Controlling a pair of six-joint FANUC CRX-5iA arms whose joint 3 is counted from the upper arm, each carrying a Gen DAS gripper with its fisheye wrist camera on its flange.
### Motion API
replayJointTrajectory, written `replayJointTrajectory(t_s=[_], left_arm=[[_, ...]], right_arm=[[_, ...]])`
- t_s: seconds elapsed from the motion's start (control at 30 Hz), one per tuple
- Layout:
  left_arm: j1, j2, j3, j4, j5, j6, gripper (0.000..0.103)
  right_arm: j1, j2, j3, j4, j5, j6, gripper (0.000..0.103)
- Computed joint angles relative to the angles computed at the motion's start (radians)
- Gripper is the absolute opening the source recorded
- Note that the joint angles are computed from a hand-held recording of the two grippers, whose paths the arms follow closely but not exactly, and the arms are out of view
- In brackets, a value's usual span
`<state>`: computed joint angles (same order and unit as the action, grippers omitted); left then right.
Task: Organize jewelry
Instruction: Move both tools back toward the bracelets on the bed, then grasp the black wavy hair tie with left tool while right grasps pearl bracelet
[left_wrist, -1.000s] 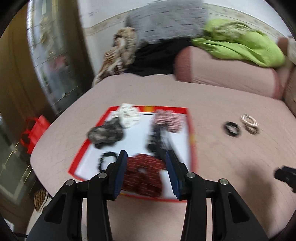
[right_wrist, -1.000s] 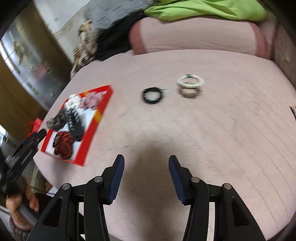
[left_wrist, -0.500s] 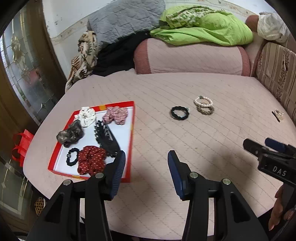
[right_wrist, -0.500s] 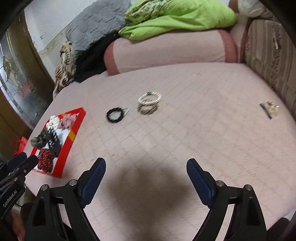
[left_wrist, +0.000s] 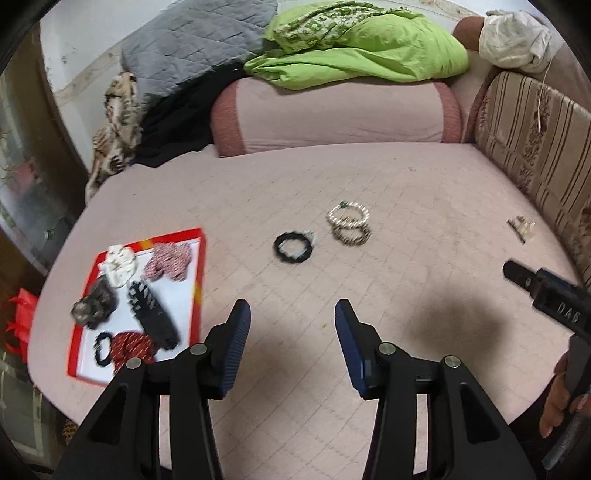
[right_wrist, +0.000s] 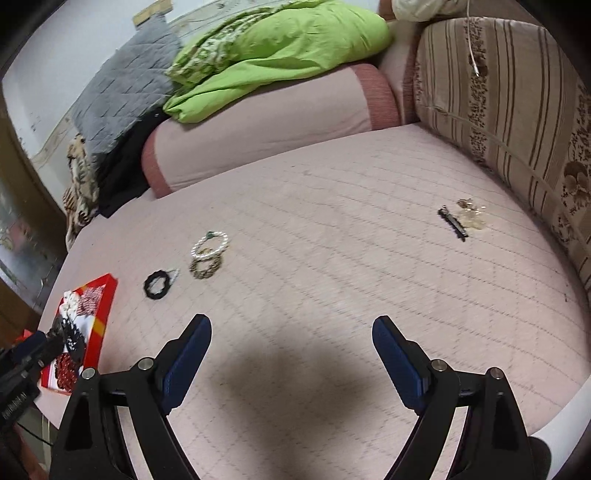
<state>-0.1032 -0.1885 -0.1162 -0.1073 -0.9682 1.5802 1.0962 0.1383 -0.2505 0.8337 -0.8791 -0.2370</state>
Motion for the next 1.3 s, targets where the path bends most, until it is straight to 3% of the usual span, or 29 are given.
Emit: replayJointTrajectory(t_s=[0.13,0.2,0.33,0.5,0.67,0.97,1.03,1.1,1.17,1.23,1.3], left_arm=[[0.057,0.044,0.044,0.113,0.024,-0.070,0.046],[0.084,0.074,0.061,0.160,0.049,-0.106,0.053],[0.117,0.152,0.093,0.188,0.072,-0.139,0.054],[0.186,0.275,0.107,0.297,0.049,-0.192,0.053],[0.200,0.362,0.109,0.318,0.078,-0.208,0.046],[0.202,0.505,0.155,0.376,0.098,-0.234,0.044],[0.197,0.509,0.158,0.352,0.117,-0.219,0.030],[0.204,0.515,0.161,0.374,0.109,-0.240,0.007],[0.219,0.514,0.153,0.405,0.099,-0.239,0.007],[0.231,0.499,0.140,0.401,0.103,-0.210,0.007],[0.259,0.472,0.094,0.468,0.111,-0.230,0.007]], right_arm=[[-0.029,-0.002,0.030,-0.039,-0.007,0.100,0.092],[-0.049,0.012,0.066,-0.055,-0.012,0.171,0.092],[-0.088,0.060,0.138,-0.120,0.049,0.295,0.092],[-0.134,0.193,0.295,-0.255,0.105,0.526,0.083],[-0.182,0.341,0.494,-0.431,0.111,0.747,0.070],[-0.237,0.571,0.808,-0.548,-0.010,0.936,0.064],[-0.245,0.611,0.869,-0.570,-0.044,0.961,0.057],[-0.255,0.652,0.933,-0.603,-0.075,0.987,0.051],[-0.254,0.677,0.961,-0.578,-0.088,0.974,0.048],[-0.245,0.712,1.012,-0.530,-0.153,0.964,0.026],[-0.247,0.698,0.993,-0.524,-0.151,0.947,0.013]])
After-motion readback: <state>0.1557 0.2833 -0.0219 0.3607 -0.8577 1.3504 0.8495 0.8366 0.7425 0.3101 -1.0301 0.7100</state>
